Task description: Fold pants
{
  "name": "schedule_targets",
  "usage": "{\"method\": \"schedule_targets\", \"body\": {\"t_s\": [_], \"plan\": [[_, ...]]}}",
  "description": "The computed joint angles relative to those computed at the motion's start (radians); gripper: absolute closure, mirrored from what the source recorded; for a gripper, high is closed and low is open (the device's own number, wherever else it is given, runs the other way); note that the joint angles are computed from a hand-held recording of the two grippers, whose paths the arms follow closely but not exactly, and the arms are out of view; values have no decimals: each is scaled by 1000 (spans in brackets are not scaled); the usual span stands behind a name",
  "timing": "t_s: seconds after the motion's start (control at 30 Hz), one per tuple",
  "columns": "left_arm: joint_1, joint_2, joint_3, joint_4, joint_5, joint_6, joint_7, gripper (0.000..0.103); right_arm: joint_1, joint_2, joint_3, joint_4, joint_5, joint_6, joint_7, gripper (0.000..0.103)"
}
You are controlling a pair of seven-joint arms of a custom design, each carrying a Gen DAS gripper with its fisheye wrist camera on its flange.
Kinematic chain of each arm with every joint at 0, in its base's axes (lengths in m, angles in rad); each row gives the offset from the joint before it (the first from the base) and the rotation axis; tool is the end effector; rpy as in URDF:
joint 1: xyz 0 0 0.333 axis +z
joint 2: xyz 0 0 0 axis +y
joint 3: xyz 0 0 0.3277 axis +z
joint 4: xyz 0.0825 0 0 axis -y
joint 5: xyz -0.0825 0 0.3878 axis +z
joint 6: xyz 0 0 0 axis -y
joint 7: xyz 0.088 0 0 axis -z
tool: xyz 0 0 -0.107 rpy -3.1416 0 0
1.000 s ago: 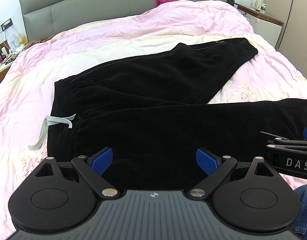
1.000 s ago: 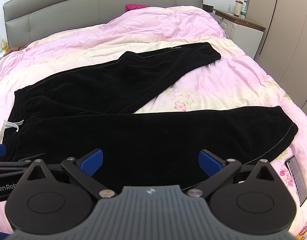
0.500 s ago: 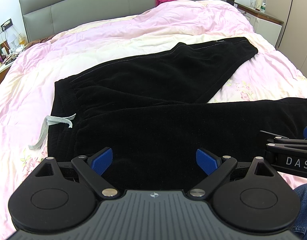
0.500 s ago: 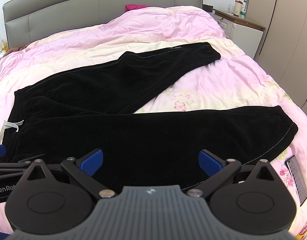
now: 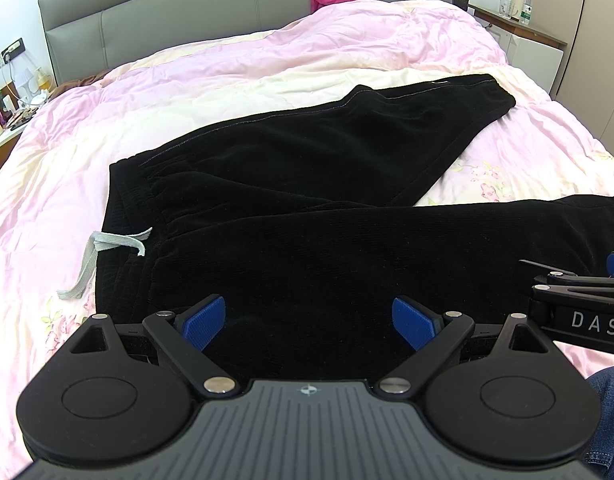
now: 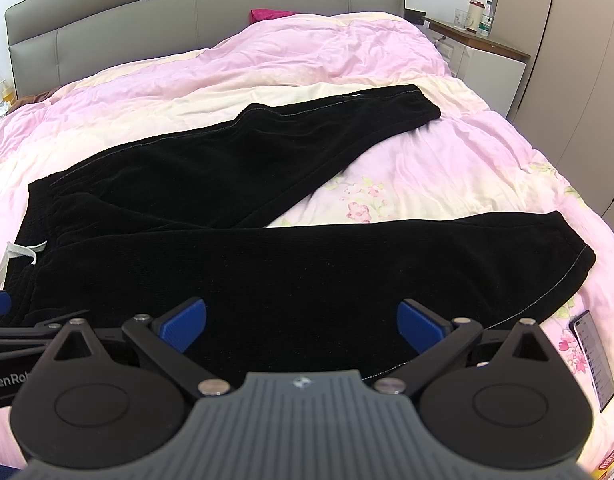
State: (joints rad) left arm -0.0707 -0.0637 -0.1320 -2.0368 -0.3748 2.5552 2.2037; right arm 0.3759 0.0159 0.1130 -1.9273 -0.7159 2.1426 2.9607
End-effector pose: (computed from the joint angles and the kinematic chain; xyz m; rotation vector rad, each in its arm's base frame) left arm 0.5715 -0.1139 0.5472 -1.2801 2.3868 -0.7692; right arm 0.5342 0.2523 0.5173 -1.3197 2.3925 -0.8470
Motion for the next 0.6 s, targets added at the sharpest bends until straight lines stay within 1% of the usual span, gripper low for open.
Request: {"method": "schedule_targets", "body": {"t_s": [0.23,0.27,0.33,0.4,0.47,0.53,0.6], "plan": [[0,1,3,0,-7,-3,29,0,0,-1,0,-1,-1,2,0,5],[-1,1,3,-2,-8,4,45,0,-1,-3,-1,-4,-4,5,-3,5],[-2,-5,4,-22,-12,45,99,0,-4,-14,-3,-18,-16,24,-14,5],[-4,-8,9,-32,-30,61,167,0,-10,-31,-4,-42,-42,50,-28,5],[1,-3,13,-25,-34,46,196,6,-16,-39,-3,-54,-59,39,-52,5],[9,7,18,-10,-28,19,211,9,-23,-46,-4,-66,-68,34,-73,5],[16,14,23,-1,-34,1,269,10,-32,-60,-6,-84,-82,39,-87,5]]}}
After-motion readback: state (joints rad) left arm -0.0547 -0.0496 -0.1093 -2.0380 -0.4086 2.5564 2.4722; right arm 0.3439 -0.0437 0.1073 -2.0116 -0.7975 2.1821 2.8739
